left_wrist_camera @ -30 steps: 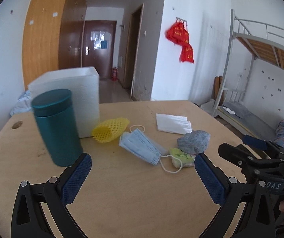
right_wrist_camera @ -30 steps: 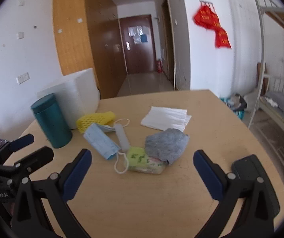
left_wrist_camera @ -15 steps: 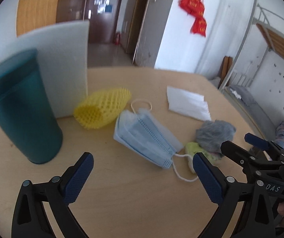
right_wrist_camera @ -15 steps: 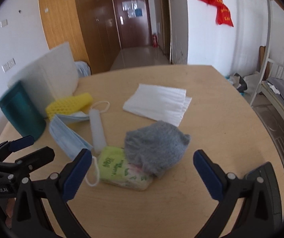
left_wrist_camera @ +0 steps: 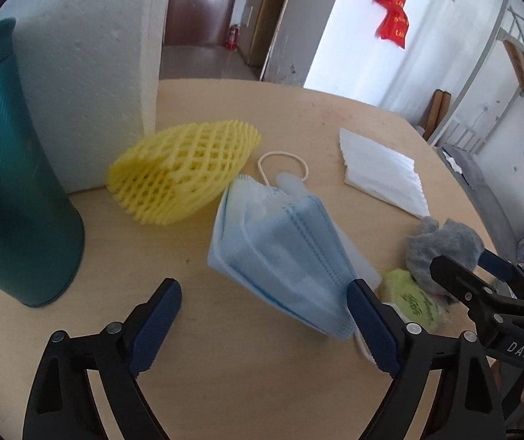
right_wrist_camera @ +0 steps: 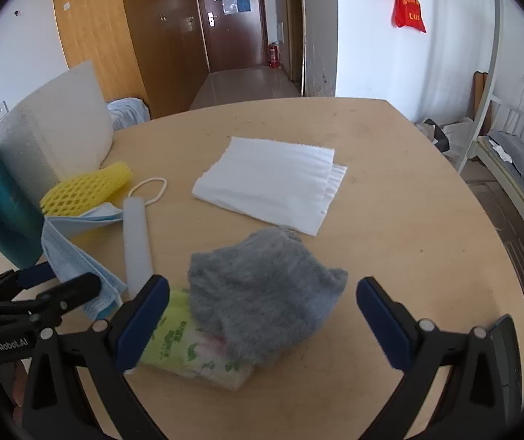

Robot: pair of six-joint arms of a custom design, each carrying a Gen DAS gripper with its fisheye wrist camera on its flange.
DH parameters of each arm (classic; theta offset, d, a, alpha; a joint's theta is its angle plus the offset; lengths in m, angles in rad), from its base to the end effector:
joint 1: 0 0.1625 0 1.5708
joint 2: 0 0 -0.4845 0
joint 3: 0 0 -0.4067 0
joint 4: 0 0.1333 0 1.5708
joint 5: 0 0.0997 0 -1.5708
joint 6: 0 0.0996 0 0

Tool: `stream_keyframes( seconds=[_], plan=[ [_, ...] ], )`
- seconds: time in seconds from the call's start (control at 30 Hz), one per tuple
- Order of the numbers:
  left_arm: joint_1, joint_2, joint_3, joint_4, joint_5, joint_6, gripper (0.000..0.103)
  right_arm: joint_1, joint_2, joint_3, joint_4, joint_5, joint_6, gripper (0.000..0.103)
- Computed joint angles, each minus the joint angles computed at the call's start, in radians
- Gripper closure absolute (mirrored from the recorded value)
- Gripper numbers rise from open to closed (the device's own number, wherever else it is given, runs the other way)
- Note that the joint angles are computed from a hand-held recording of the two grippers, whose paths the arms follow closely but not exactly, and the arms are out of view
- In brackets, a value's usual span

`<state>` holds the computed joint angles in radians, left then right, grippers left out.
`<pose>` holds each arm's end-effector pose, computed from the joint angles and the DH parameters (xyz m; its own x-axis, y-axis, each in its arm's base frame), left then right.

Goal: Organize soft objects
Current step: 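Reach the right tool to the grey sock while the left tool reaches the blue mask, then close the right gripper on the grey sock while the left gripper grasps the blue mask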

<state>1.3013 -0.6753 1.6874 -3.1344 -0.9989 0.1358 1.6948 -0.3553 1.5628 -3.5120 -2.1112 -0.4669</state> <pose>-0.0119 -0.7463 0.1014 -0.8472 0.0621 -0.5277 0.3446 0.8201 -0.4567 0.1717 -0.7142 -0.0458 -0.7565 -0.1212 0.6426 -0.4842 0.7643 -0.4260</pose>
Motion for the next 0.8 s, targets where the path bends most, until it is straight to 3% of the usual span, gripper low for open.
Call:
stream_keyframes(
  seconds=[0.1,0.23,0.47,0.63,0.8],
  plan=[
    [0.002,0.002,-0.009,0.000,-0.006,-0.002,0.017,-0.005,0.004,-0.016,0.026,-0.001,0.009,0.007],
    [0.003,0.015,-0.022,-0.014,0.010,0.021,0.027,-0.017,-0.002,-0.022,0.074,0.011,0.034,0.031],
    [0.000,0.015,-0.015,-0.026,-0.024,0.044,0.064,-0.033,-0.016,-0.005,0.074,0.056,0.064,0.068],
    [0.002,0.005,-0.006,-0.047,-0.049,0.055,0.077,-0.035,-0.026,0.013,0.066,0.091,0.070,0.080],
    [0.009,-0.010,0.008,-0.065,-0.076,0.060,0.088,-0.036,-0.039,0.041,0.023,0.132,0.070,0.083]
  ],
)
